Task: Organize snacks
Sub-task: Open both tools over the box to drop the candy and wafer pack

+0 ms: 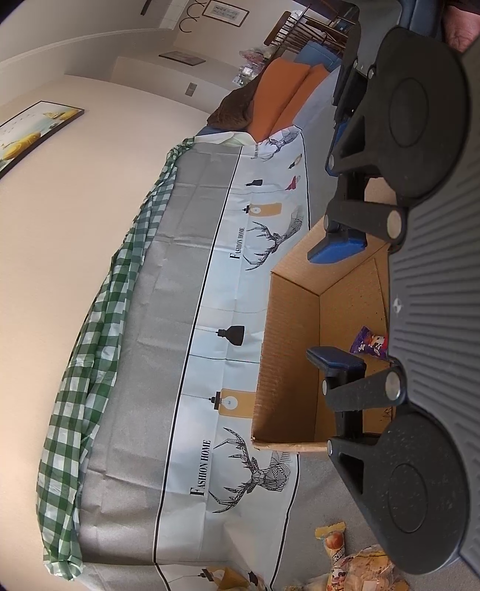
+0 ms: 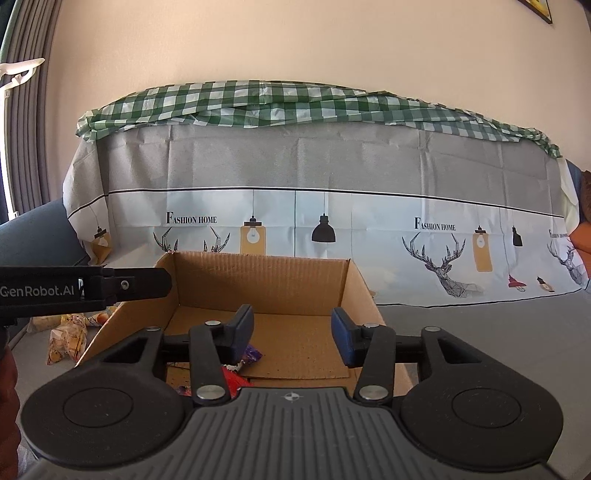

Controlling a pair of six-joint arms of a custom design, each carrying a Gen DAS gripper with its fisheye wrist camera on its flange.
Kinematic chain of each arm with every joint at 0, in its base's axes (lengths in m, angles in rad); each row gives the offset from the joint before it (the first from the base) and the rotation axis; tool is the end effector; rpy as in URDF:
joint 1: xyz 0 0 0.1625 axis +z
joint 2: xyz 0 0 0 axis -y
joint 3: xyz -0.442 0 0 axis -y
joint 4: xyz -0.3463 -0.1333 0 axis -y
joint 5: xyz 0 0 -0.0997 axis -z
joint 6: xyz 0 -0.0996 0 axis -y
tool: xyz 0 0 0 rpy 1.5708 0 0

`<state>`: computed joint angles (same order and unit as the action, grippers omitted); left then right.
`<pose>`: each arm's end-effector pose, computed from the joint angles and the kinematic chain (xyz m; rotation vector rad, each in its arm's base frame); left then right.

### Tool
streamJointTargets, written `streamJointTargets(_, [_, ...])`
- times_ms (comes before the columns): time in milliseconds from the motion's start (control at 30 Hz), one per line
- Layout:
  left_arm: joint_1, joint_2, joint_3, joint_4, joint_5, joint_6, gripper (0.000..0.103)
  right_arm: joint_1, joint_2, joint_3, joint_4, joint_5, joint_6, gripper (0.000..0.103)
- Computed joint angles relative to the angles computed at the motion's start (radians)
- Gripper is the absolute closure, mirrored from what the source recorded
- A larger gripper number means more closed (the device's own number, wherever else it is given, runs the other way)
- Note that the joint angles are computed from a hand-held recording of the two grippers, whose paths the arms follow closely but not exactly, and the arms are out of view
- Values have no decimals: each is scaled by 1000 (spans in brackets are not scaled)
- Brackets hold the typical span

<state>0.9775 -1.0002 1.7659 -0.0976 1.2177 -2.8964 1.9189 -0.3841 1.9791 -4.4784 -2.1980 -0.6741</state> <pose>-0.1405 -0.5083 0.1583 0.8686 2.5115 -1.3458 0.2426 -0.4490 0.0577 0.5333 -1.9549 1.3906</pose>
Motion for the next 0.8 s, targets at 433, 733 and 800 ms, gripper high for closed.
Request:
streamJointTargets(433, [6, -103, 89, -94, -68, 43, 45, 44, 60, -77, -9, -46, 0, 41])
streamJointTargets(733, [25, -213, 114, -83, -153, 157, 45, 91, 140, -156, 4, 12, 33, 35])
streamJointTargets(800, [37, -222, 78, -35, -172, 224, 45, 107, 159, -184, 16, 13, 40, 35])
